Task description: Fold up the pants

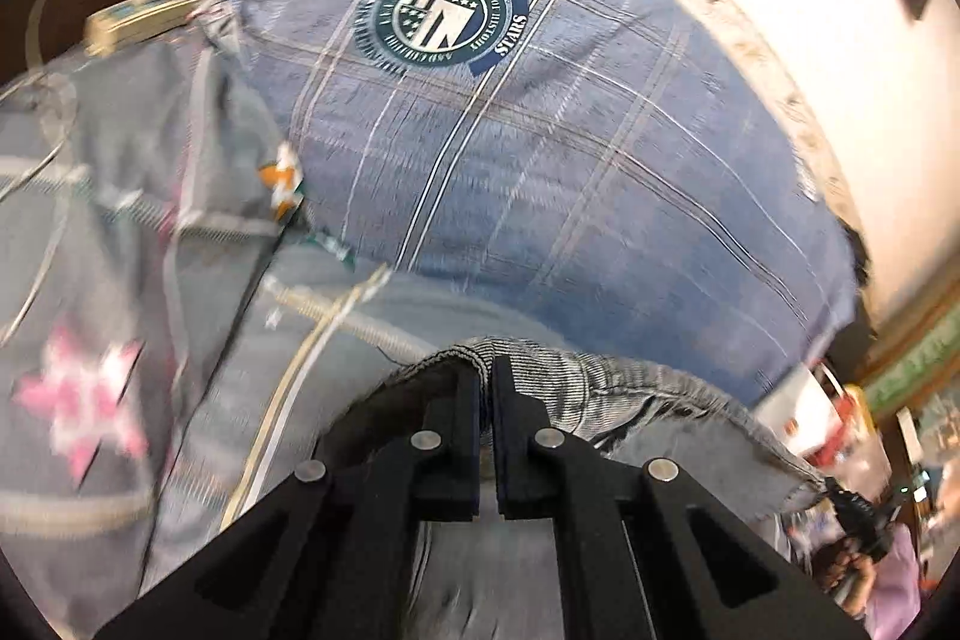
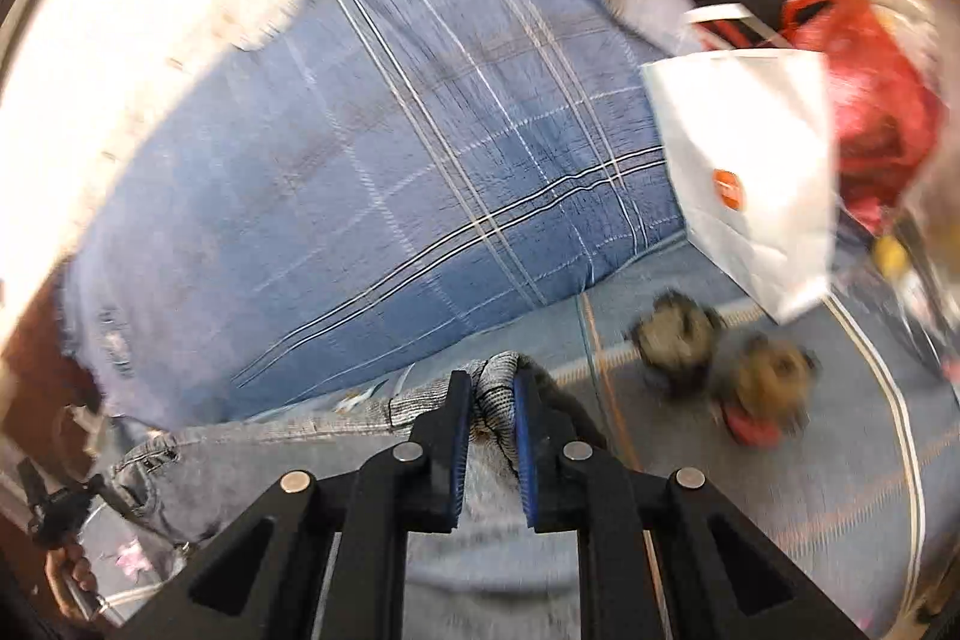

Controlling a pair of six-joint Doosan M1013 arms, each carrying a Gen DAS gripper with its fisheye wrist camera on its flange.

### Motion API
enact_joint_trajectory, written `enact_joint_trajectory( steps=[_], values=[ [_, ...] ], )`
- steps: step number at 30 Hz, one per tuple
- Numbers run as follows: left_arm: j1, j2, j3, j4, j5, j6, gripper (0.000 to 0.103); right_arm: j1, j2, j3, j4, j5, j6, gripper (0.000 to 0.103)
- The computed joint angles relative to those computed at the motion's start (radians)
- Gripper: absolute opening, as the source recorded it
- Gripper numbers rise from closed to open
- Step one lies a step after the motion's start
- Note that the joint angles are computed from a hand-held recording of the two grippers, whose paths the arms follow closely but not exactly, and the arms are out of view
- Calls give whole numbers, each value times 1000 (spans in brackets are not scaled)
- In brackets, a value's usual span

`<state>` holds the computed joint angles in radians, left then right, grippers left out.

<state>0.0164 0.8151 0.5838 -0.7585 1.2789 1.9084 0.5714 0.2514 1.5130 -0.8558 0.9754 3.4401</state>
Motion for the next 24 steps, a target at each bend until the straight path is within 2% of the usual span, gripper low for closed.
enact_joint_trajectory(
  steps=[1,4,5,7,8,9,11,13,15,16,19,22,24],
  values=[
    [18,-38,85,-31,0,54,4,39,-14,31,-35,6,53,15],
    [62,-88,224,-32,43,120,6,120,-32,119,-62,-7,198,19],
    [71,-95,247,-6,50,121,6,156,-38,165,-53,-42,268,22],
    [89,-111,293,79,7,81,6,206,-35,208,1,-46,341,40],
    [94,-113,300,121,-14,50,6,221,-34,219,17,-39,372,46],
    [96,-111,298,166,-24,15,6,242,-34,233,28,-23,426,58],
    [96,-114,297,204,-36,-18,7,268,-37,238,43,24,502,61],
    [91,-138,329,176,-65,2,16,271,-42,230,34,28,508,65],
    [80,-169,377,134,-101,16,51,267,-41,218,-5,-3,556,69],
    [73,-193,419,104,-130,18,57,258,-40,220,-18,-46,591,70],
    [53,-251,531,25,-184,33,59,231,-21,220,-37,-188,659,70],
    [35,-260,574,-4,-184,-57,59,217,-1,232,-115,-263,819,70],
    [25,-250,579,7,-182,-105,59,206,12,237,-141,-286,889,70]
  ],
)
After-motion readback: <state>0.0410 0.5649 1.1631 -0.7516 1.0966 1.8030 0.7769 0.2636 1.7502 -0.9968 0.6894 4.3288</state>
